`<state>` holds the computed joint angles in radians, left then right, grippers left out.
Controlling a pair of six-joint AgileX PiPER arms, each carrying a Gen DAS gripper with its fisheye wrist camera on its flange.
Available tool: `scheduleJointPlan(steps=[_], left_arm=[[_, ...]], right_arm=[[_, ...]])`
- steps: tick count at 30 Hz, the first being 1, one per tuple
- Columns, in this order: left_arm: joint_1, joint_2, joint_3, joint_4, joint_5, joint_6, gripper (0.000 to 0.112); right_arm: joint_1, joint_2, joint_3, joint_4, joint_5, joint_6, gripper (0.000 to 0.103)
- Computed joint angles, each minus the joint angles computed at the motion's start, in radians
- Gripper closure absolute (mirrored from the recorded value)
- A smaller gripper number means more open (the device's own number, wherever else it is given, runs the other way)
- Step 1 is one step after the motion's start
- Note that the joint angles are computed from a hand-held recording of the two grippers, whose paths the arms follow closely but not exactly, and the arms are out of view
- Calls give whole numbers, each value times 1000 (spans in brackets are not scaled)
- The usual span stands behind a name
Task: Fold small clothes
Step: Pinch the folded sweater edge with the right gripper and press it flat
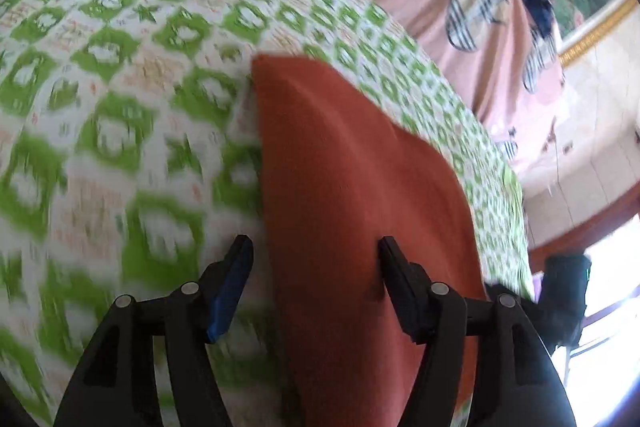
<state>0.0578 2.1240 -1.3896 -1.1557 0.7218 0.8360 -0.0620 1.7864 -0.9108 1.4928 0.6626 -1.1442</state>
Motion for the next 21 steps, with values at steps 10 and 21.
scheduleJointPlan(steps=[10, 21], left_arm=[[-46, 249, -586, 406, -51, -504, 81], [-21, -176, 79, 4, -173, 17, 59]], right_arm=[[36, -15, -31, -13, -10, 16, 63], [96, 135, -219, -158, -64, 206, 74]])
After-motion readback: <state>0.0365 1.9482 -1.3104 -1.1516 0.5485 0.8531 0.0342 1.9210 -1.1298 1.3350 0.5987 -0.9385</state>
